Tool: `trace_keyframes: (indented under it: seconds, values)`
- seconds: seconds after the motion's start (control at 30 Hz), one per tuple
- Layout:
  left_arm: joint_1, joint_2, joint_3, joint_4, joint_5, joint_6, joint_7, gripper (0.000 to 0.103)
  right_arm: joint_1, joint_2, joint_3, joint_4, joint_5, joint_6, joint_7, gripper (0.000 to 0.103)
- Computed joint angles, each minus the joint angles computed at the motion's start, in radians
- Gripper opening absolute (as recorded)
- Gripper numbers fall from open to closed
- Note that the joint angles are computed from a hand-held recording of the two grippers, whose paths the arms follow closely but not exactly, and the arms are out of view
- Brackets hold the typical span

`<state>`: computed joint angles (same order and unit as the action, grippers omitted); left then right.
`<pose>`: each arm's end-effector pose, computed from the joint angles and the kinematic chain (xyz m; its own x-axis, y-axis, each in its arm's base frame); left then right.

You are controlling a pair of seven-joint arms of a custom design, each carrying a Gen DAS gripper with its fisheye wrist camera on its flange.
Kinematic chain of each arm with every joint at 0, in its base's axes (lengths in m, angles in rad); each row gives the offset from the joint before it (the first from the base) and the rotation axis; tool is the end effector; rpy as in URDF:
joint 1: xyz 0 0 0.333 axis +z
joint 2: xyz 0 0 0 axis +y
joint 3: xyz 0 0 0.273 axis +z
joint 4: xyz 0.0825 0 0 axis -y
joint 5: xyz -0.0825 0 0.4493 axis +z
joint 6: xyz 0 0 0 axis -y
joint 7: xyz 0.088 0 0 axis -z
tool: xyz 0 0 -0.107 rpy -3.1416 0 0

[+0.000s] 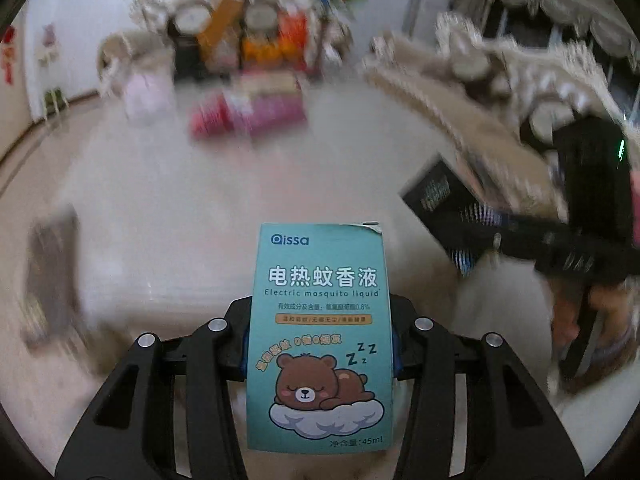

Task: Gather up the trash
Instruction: 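Carry both boxes over the wastebasket and open both grippers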

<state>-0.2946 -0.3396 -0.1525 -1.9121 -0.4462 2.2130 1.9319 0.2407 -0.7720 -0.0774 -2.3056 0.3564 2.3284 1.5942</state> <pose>0.5047 -0.2711 0.6664 -0.6563 -0.7358 0.1667 -0.6348 0.4191 -0.6492 0.4476 0.0713 0.6734 0.1637 -0.8955 -0.4140 -0.7458 0.1624 -0.6461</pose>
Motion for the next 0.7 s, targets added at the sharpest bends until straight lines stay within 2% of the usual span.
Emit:
trace_keyframes:
  seconds: [0.13,0.3,0.33,0.4,0.43,0.47,0.53,0.57,0.7]
  values:
    - [-0.006,-0.041,-0.017,-0.128,0.037,-0.071,-0.038,0.047,-0.003,-0.048,0.014,-0.09,-0.002,-0.115,0.055,0.04]
    - [-0.003,0.075,-0.04,-0.115,0.091,-0.109,-0.076,0.048,-0.014,0.061,0.014,-0.083,-0.029,-0.229,0.07,0.04]
    - [-0.001,0.127,-0.047,-0.079,0.114,-0.146,-0.083,0.048,-0.019,0.08,0.021,-0.081,-0.035,-0.233,0.074,0.04]
    - [0.001,0.171,-0.053,-0.053,0.117,-0.17,-0.078,0.051,-0.021,0.135,0.026,-0.062,-0.046,-0.247,0.061,0.041]
    - [0.001,0.174,-0.057,-0.057,0.119,-0.172,-0.075,0.063,-0.026,0.155,0.035,-0.057,-0.058,-0.243,0.061,0.043]
    - [0.002,0.179,-0.06,-0.06,0.121,-0.171,-0.072,0.074,-0.029,0.161,0.044,-0.057,-0.071,-0.247,0.062,0.054]
    - [0.004,0.172,-0.069,-0.079,0.15,-0.144,-0.083,0.076,-0.042,0.174,0.068,-0.056,-0.111,-0.243,0.082,0.065]
    - [0.006,0.161,-0.071,-0.092,0.161,-0.132,-0.093,0.078,-0.044,0.173,0.069,-0.058,-0.116,-0.239,0.09,0.068]
    - [0.013,0.116,-0.053,-0.126,0.132,-0.099,-0.122,0.08,-0.05,0.122,0.062,-0.079,-0.117,-0.233,0.118,0.068]
